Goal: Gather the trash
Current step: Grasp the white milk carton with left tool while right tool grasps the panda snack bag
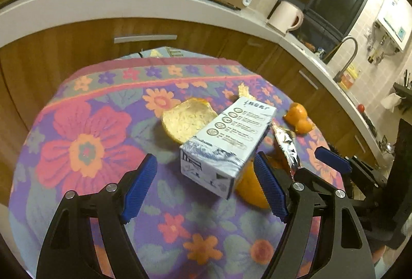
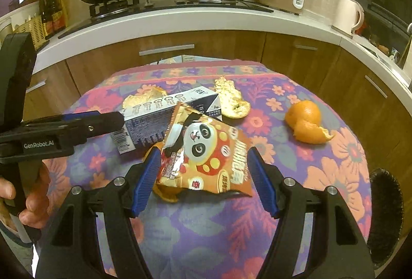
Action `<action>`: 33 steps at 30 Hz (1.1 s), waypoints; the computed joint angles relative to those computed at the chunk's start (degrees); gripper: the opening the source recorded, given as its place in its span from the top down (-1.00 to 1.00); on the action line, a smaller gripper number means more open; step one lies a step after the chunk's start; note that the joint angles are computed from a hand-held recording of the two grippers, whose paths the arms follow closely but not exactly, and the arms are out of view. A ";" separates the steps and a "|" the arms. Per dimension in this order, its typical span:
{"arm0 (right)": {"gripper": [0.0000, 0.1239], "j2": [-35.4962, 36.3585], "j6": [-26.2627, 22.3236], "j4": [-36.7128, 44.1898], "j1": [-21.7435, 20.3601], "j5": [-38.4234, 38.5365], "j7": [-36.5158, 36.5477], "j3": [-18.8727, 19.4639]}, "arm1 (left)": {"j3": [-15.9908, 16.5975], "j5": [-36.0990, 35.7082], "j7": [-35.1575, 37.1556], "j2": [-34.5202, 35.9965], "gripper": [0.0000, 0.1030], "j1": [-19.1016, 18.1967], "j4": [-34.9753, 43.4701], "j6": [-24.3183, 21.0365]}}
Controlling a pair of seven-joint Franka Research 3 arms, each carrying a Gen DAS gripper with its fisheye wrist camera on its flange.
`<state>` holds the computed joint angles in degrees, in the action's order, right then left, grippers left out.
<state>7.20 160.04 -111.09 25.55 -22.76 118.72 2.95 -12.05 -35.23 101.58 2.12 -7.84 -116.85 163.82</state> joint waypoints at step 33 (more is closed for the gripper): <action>-0.18 -11.91 1.69 -14.12 -5.19 36.17 -26.20 3.77 | 3.23 5.52 -10.06 -8.59 -0.22 -8.48 -11.34 4.55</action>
